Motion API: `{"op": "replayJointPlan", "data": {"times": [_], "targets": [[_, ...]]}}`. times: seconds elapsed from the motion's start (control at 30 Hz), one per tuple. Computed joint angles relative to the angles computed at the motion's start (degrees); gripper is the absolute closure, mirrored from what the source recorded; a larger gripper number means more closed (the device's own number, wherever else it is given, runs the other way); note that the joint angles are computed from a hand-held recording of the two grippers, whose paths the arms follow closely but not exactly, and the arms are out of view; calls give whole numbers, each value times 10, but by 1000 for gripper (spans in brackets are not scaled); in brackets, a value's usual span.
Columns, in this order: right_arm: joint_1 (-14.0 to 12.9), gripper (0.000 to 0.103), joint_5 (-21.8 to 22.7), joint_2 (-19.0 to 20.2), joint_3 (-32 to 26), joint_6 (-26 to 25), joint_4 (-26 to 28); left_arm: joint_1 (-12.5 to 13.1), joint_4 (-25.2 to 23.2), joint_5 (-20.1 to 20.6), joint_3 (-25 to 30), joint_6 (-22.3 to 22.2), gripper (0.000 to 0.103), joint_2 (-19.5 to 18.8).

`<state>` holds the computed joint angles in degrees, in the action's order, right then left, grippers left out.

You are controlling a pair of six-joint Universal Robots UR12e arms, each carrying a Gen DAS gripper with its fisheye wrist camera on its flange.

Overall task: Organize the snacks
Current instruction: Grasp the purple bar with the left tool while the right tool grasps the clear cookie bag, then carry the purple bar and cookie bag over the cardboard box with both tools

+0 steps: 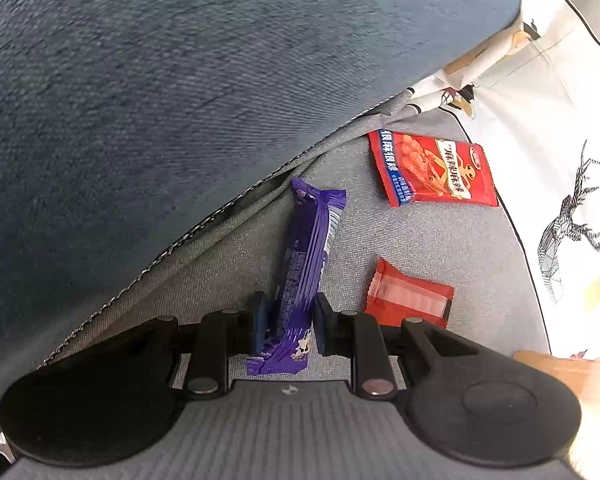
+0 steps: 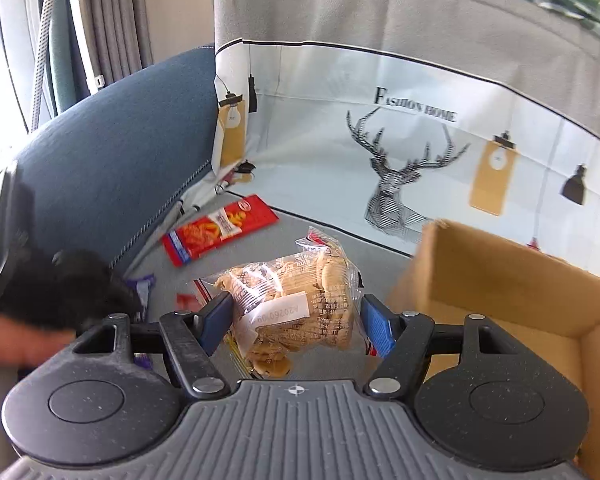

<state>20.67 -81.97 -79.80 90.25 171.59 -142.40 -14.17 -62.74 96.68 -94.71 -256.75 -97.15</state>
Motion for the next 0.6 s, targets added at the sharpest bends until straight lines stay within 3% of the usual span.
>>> {"op": "replayJointPlan", "data": {"times": [0.17, 0.37, 0.6], "targets": [[-4, 32, 2, -17, 28, -11, -32, -8, -5, 25, 8, 23, 86, -8], [-11, 32, 25, -22, 41, -7, -59, -17, 7, 41, 16, 41, 87, -13], [-26, 32, 61, -27, 52, 15, -77, -40, 26, 101, 30, 83, 88, -21]]}}
